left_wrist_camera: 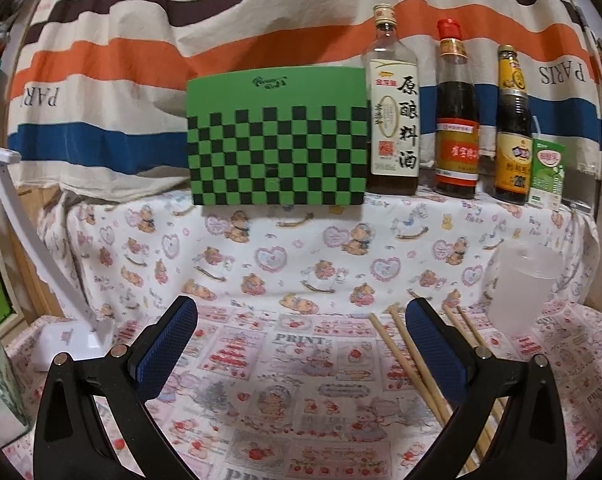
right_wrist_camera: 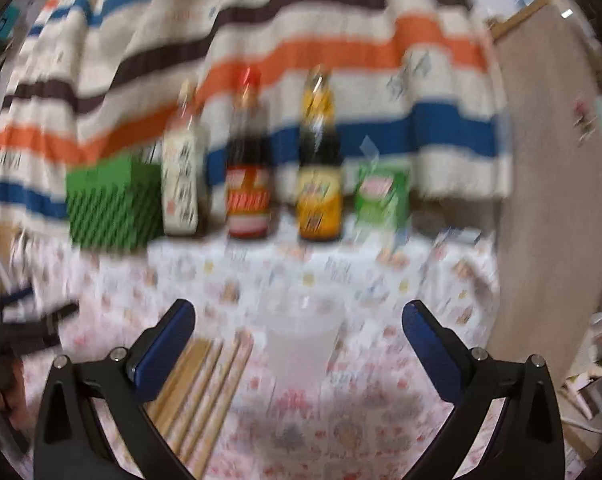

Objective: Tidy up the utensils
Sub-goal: 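Lower the right gripper toward the wooden chopsticks while the left gripper also approaches them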

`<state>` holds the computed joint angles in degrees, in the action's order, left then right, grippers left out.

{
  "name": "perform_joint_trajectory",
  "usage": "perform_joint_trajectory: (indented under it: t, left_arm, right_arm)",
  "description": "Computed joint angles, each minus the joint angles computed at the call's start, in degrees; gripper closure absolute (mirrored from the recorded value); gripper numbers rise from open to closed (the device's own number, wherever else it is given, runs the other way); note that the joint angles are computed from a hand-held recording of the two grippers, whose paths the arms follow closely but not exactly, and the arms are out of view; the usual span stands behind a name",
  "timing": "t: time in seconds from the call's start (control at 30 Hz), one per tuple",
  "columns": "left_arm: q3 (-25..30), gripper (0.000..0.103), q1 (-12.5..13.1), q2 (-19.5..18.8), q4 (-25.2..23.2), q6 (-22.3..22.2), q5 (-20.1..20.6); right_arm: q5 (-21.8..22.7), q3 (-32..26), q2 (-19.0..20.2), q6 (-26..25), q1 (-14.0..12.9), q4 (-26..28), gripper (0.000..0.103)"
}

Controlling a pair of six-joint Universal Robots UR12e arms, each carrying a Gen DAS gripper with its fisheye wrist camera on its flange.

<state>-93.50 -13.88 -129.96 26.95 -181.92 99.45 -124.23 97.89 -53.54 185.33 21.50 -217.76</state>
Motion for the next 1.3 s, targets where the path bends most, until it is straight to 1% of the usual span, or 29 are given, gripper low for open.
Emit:
perform_joint_trajectory:
  t: [0.03, 0.07, 0.1, 0.13, 0.17, 0.2, 0.27, 0.3, 0.37, 0.4, 0.47, 0.5, 0.53, 0.57, 0.6, 0.63, 0.67, 0.7, 0.73, 0.77, 0.8, 0.83, 0.87, 0.93, 1.03, 1.13, 1.2, 1.27, 1.3]
  left_arm:
    - [0.3, 0.0, -0.2, -0.3, 0.8, 0.9, 1.6]
    - [0.6, 0.0, -0.4, -0.6, 2.2, 2.4, 3.2]
    - [0.7, 0.0, -0.5, -0.8, 3.3, 3.6, 4.4]
    - [0.7, 0.0, -0.5, -0.8, 4.1, 3.9, 4.8]
    - [0.6, 0.0, -0.2, -0.7, 4.9, 3.7, 4.5]
    - [0.4, 0.0, -0.1, -0.6, 6.3, 3.1, 4.4]
    - [0.3, 0.0, 0.0, -0.5, 8.0, 2.2, 4.9]
    - [0.1, 0.0, 0.2, -0.1, 8.0, 2.2, 4.3]
    - [-0.4, 0.0, 0.6, 0.7, 6.2, 2.7, 2.7]
    - [-0.6, 0.0, 0.8, 1.1, 5.5, 3.3, 1.3]
    - [-0.7, 0.0, 0.7, 1.3, 4.7, 4.1, 1.4]
    - [-0.6, 0.0, 0.5, 1.2, 4.5, 4.4, 2.0]
    - [-0.5, 0.0, 0.2, 1.1, 4.3, 5.0, 2.7]
    - [-0.4, 0.0, 0.1, 1.0, 4.1, 5.6, 3.0]
    - [-0.3, 0.0, -0.1, 0.8, 4.0, 6.3, 2.9]
    - [-0.2, 0.0, -0.2, 0.7, 3.7, 7.5, 2.5]
    - [-0.2, 0.0, -0.4, 0.7, 3.4, 9.0, 2.4]
    - [-0.1, 0.0, -0.7, 0.7, 2.9, 10.5, 2.7]
    - [0.0, 0.0, -1.1, 0.6, 2.4, 11.8, 3.5]
    - [0.0, 0.0, -1.3, 0.6, 2.2, 12.5, 3.7]
    - [-0.2, 0.0, -1.3, 0.7, 2.2, 12.6, 3.1]
    - [-0.6, 0.0, -1.2, 1.0, 2.0, 12.5, 1.7]
    - [-1.0, 0.0, -1.1, 1.3, 1.5, 12.3, 0.6]
    - [-1.6, 0.0, -0.8, 2.1, 0.5, 11.0, -1.1]
    - [-2.1, 0.0, -0.1, 3.1, -1.8, 7.9, -3.6]
    - [-1.9, 0.0, 0.1, 3.3, -4.2, 6.4, -3.6]
    - [-1.6, 0.0, 0.0, 3.2, -5.5, 6.3, -3.0]
    - [-1.6, 0.0, 0.4, 3.5, -8.0, 5.5, -4.4]
    - [-1.6, 0.0, 0.7, 3.7, -9.3, 4.5, -6.0]
  right_arm:
    - [0.5, 0.1, -0.5, 0.7, 0.0, 0.2, 0.0]
    - [1.5, 0.2, -1.4, 1.8, 0.0, 1.6, 0.0]
    - [1.8, 0.2, -2.2, 3.2, 0.1, 4.1, 0.0]
    - [2.1, 0.0, -3.3, 5.3, 0.2, 8.2, 0.0]
    - [3.7, 0.2, -4.0, 6.7, 0.1, 10.0, 0.0]
    - [6.3, 0.3, -4.7, 8.7, -0.3, 11.4, 0.0]
    - [9.1, 0.3, -5.3, 12.2, -0.6, 13.4, 0.0]
    - [10.5, 0.2, -5.3, 14.4, -0.8, 14.0, 0.0]
    - [11.7, 0.2, -5.0, 17.0, -0.9, 14.7, 0.0]
    - [13.1, 0.3, -4.6, 17.7, -1.2, 14.7, 0.0]
    - [14.7, 0.5, -3.8, 18.3, -1.6, 14.8, 0.0]
    - [15.5, 0.4, -3.5, 18.3, -1.8, 16.9, 0.0]
    - [16.6, 0.3, -3.8, 18.5, -2.1, 21.3, 0.0]
    - [18.6, 0.3, -4.0, 18.2, -2.5, 24.2, 0.0]
    - [19.6, 0.2, -4.0, 18.2, -2.9, 25.9, 0.0]
    - [19.4, 0.1, -3.9, 18.8, -3.0, 27.7, 0.006]
    - [19.0, -0.1, -3.8, 19.3, -3.0, 28.7, 0.017]
    - [18.8, -0.4, -3.6, 19.1, -3.1, 29.5, 0.031]
    - [18.7, -0.7, -3.5, 18.0, -3.1, 30.6, 0.04]
    - [18.5, -1.1, -3.4, 16.3, -3.0, 31.9, 0.058]
    - [17.6, -1.7, -3.2, 14.6, -2.7, 33.8, 0.066]
    - [17.3, -1.8, -3.1, 13.9, -2.5, 34.8, 0.08]
    - [17.6, -1.9, -3.1, 13.6, -2.5, 35.7, 0.088]
    - [20.5, -2.0, -3.0, 12.8, -2.7, 37.4, 0.089]
    - [23.0, -2.4, -3.1, 11.6, -2.8, 40.7, 0.089]
    - [25.2, -2.6, -3.1, 11.4, -2.9, 43.0, 0.089]
    - [25.7, -2.8, -3.1, 12.0, -3.0, 44.2, 0.089]
    - [25.9, -3.0, -2.9, 11.4, -2.9, 44.6, 0.089]
    - [25.0, -3.2, -2.7, 10.7, -2.7, 44.4, 0.089]
